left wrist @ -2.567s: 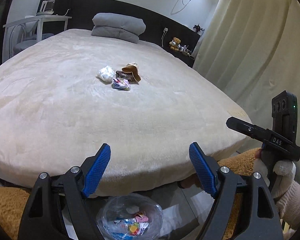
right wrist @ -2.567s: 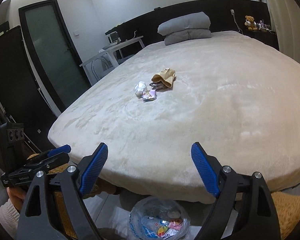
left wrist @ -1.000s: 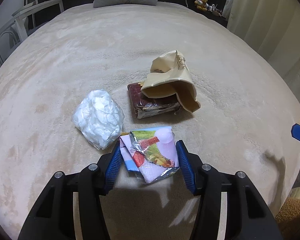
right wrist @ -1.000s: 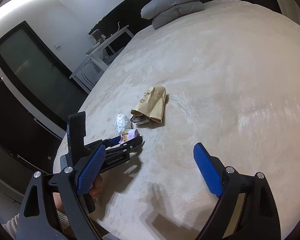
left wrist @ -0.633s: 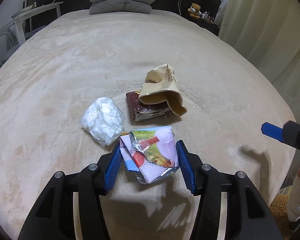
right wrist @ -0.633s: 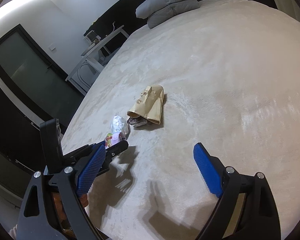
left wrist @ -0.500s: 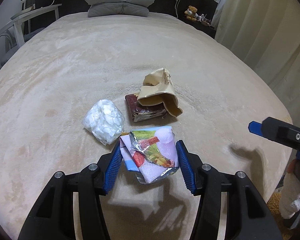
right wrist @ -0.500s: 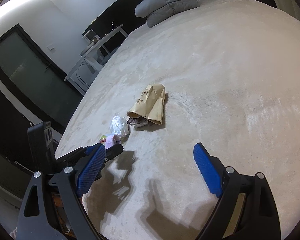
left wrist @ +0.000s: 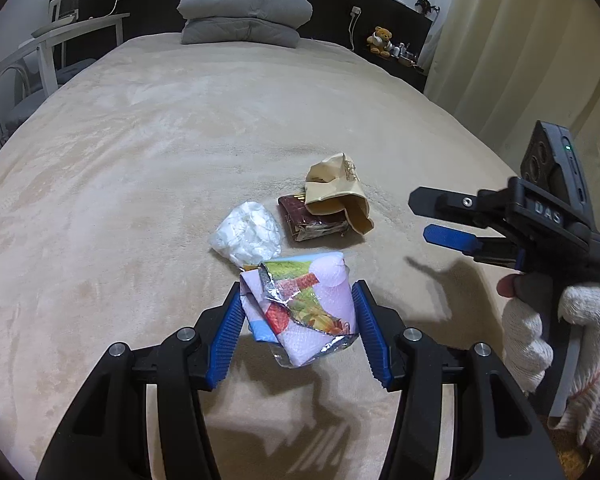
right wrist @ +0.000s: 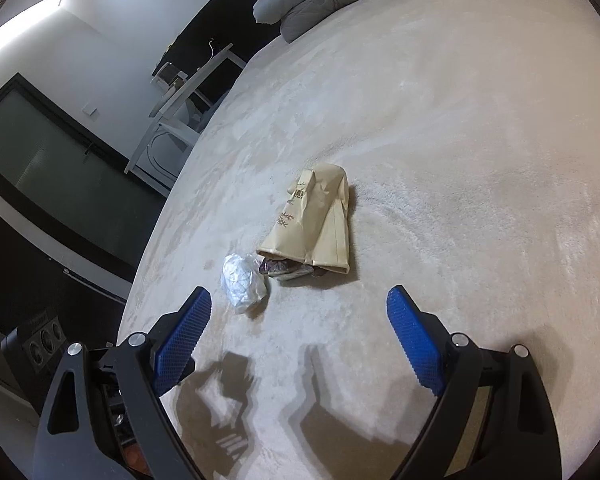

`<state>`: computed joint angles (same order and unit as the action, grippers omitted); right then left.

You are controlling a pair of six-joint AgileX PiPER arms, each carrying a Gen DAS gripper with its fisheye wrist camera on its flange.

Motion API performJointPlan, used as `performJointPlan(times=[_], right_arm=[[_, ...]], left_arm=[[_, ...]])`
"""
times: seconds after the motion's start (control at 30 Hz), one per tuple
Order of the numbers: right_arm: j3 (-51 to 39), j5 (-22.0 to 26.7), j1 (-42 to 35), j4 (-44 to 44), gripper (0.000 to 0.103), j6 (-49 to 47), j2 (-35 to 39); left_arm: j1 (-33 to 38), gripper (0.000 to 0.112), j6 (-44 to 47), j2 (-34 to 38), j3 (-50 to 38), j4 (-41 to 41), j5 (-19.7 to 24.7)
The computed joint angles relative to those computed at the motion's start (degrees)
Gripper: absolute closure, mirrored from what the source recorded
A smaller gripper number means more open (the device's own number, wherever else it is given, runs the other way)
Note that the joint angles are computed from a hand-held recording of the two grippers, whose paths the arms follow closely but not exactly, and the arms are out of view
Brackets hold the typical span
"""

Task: Collect trash
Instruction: 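Grasp the brown paper bag with the right tool while the left tool holds the wrapper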

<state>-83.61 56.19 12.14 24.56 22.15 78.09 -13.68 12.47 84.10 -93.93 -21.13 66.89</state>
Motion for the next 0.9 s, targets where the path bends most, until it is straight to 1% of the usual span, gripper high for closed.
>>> performJointPlan(times=[0.2, 0.37, 0.5, 0.67, 0.83, 0.87, 0.9], right_arm=[[-3.57, -0.5, -1.99, 3.1, 0.015, -1.31, 6.39], [-8.47, 0.54, -1.41, 1.36, 0.015, -0.09, 11.25], [-10.87, 1.54, -1.39, 3.3, 0.015, -0.3, 14.39], [-15.44, 4.08, 0.08, 0.25, 0.015, 2.38, 17.79], [-20.97, 8.6, 2.66, -5.8, 0.015, 5.67, 21.13], [-21.79, 9.24, 3.22, -7.33, 0.021, 6.35, 21.53], [-22.54, 9.95, 3.6, -8.36, 0.032, 6.63, 21.96]], left_arm=[[2.1, 0.06, 2.36, -0.16, -0.09, -1.74, 1.36], [2.34, 0.059, 3.35, 0.04, -0.06, -2.27, 1.89], [2.29, 0.06, 3.69, 0.24, 0.02, -2.57, 2.03], [1.7, 0.06, 3.69, 0.68, 0.15, -2.42, 2.03], [1.06, 0.06, 3.47, 0.74, 0.49, -2.06, 1.78], [0.98, 0.06, 3.37, 0.73, 0.56, -2.03, 1.72], [0.94, 0.059, 3.3, 0.73, 0.59, -2.0, 1.71]])
